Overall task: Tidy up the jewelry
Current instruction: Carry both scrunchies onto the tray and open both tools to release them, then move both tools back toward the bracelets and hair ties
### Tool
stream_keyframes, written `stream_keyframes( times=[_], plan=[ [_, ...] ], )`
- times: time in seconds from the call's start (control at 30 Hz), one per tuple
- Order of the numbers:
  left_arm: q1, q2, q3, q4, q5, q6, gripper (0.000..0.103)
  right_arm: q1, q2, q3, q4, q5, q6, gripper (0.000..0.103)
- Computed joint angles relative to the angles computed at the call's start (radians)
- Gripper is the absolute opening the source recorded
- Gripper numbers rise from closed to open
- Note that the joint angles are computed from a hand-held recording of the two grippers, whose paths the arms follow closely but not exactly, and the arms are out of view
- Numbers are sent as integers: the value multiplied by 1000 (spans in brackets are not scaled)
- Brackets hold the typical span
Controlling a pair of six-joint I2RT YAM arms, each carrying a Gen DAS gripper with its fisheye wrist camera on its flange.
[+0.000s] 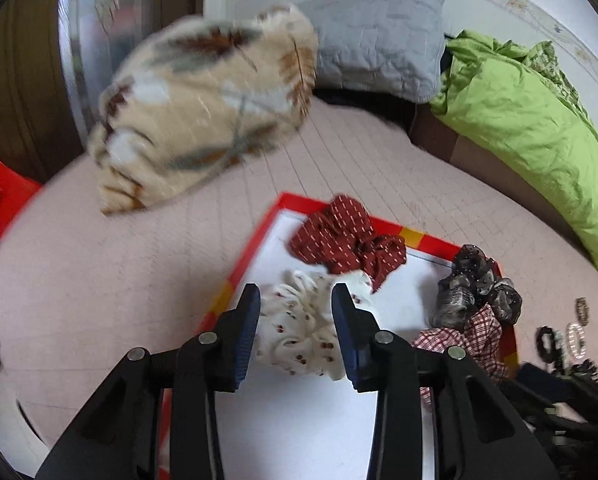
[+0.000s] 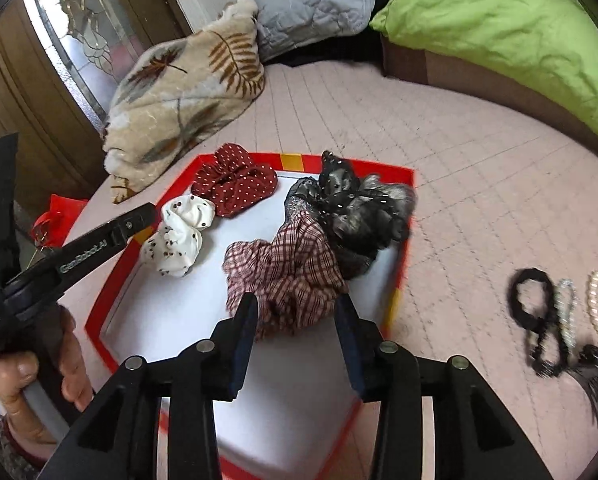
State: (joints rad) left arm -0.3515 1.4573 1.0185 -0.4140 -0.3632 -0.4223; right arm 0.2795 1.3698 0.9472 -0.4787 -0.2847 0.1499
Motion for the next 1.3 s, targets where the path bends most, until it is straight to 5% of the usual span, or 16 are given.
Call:
stream_keyframes(
  times=[0.27,0.43,0.57,0.93,1.3],
  plan=[
    [-228,-128,20,-167,-217,-84,37,-200,-362,-147,-156,-49,-133,53],
    [-455,-113,121,-288,-318,-166,53,-423,-479,-185,-273,-189,-212,53],
    [-608,-42,242,-377,-332,-234,53,-657,-546,-207,-390,-314,-354,54],
    [-846,156,470,-576,-398,-354,54,-1198,-442,-154,-630,-530,-771,54],
    [-918,241,512,-640,-403,-377,53,-1307,-403,-154,-654,-553,-833,55]
  ],
)
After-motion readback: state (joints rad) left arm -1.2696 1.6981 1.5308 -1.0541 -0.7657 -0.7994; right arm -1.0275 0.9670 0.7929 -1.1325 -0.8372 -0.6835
